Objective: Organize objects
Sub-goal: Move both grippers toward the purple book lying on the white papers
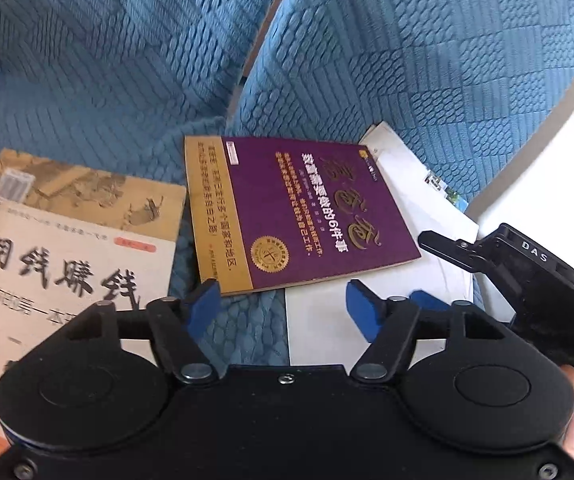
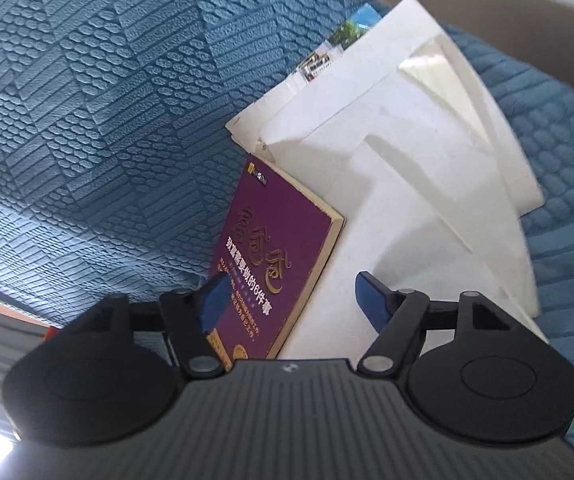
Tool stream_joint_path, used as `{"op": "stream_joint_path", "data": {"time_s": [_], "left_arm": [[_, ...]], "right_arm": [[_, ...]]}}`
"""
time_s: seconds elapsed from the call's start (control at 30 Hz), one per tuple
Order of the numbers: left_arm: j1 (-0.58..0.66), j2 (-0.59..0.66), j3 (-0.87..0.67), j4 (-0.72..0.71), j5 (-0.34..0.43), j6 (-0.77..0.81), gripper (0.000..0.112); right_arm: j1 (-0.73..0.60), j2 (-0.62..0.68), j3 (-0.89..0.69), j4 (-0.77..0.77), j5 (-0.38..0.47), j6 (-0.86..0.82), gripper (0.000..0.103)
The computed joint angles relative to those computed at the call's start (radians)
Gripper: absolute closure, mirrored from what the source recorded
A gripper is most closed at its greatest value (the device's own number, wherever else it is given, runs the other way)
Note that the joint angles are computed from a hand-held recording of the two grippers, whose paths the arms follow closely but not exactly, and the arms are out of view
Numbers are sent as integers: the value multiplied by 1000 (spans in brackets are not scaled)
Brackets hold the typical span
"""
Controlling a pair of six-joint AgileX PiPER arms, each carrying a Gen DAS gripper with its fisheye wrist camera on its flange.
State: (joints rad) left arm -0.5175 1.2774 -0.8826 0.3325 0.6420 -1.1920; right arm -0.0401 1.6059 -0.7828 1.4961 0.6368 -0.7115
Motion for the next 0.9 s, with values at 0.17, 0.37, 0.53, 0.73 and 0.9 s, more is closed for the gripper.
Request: {"op": "stream_joint_path", "data": {"time_s": [0.17,0.37,0.53,0.73,0.9], "left_arm": [[46,61,-3,-74,-52,83,60],[67,102,-1,-100,-93,79,57],[66,109,-8,-101,-94,71,56],[72,118,-23,-102,-57,125,59],[111,129,-40,-158,-48,188,62]], "right_arm": [[32,55,-50,1,-21,22,51],[80,74,-102,-89,-101,83,64],[61,83,-87,-13,-85,37,63],[19,94,-62,138,-35,-32,60],[-12,42,-40,195,-92,-100,59]]}}
